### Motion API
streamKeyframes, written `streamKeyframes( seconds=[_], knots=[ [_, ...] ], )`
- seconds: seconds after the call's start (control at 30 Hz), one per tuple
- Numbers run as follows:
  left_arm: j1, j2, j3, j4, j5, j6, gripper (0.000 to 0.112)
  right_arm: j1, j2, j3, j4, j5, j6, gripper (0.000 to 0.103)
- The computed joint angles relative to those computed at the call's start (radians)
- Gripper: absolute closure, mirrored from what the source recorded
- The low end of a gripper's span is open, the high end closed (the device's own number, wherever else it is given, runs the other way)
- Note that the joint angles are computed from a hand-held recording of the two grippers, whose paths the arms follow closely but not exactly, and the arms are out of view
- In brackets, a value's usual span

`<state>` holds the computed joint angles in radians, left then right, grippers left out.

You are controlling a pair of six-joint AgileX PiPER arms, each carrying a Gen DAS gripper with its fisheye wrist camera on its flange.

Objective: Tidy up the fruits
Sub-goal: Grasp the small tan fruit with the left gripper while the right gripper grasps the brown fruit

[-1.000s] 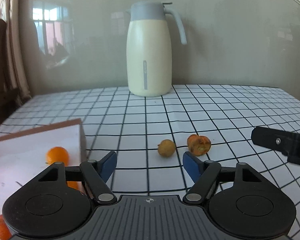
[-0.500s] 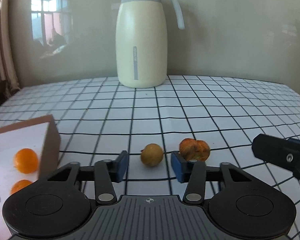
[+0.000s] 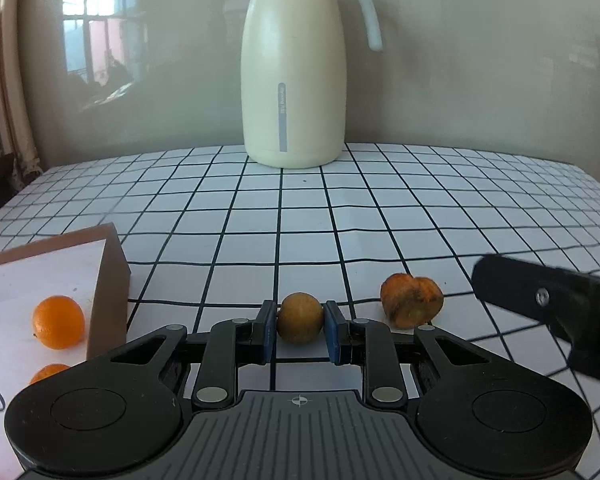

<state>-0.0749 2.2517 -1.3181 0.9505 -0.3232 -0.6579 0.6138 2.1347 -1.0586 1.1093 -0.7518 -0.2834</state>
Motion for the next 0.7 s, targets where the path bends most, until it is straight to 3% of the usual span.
streamKeyframes(
  seconds=[0.1, 0.4, 0.53, 0.7],
  knots=[
    [0.004, 0.001, -0.002, -0.013, 0.003, 0.032, 0.086, -0.008, 0.004, -0.004, -0.001, 0.012, 0.005, 0.038],
    [0.006, -0.042, 0.116, -0.325, -0.06, 0.456, 0.086, -0.044, 0.015, -0.034, -0.047, 0.067, 0.026, 0.04],
    [0.018, -0.052, 0.128, -0.311, -0.065, 0.45, 0.086, -0.066, 0.041, -0.091, -0.065, 0.14, 0.002, 0.051],
    [0.044, -0.064, 0.144, -0.252, -0.072, 0.411, 0.086, -0.065, 0.088, -0.18, 0.011, 0.194, -0.116, 0.052]
  ],
)
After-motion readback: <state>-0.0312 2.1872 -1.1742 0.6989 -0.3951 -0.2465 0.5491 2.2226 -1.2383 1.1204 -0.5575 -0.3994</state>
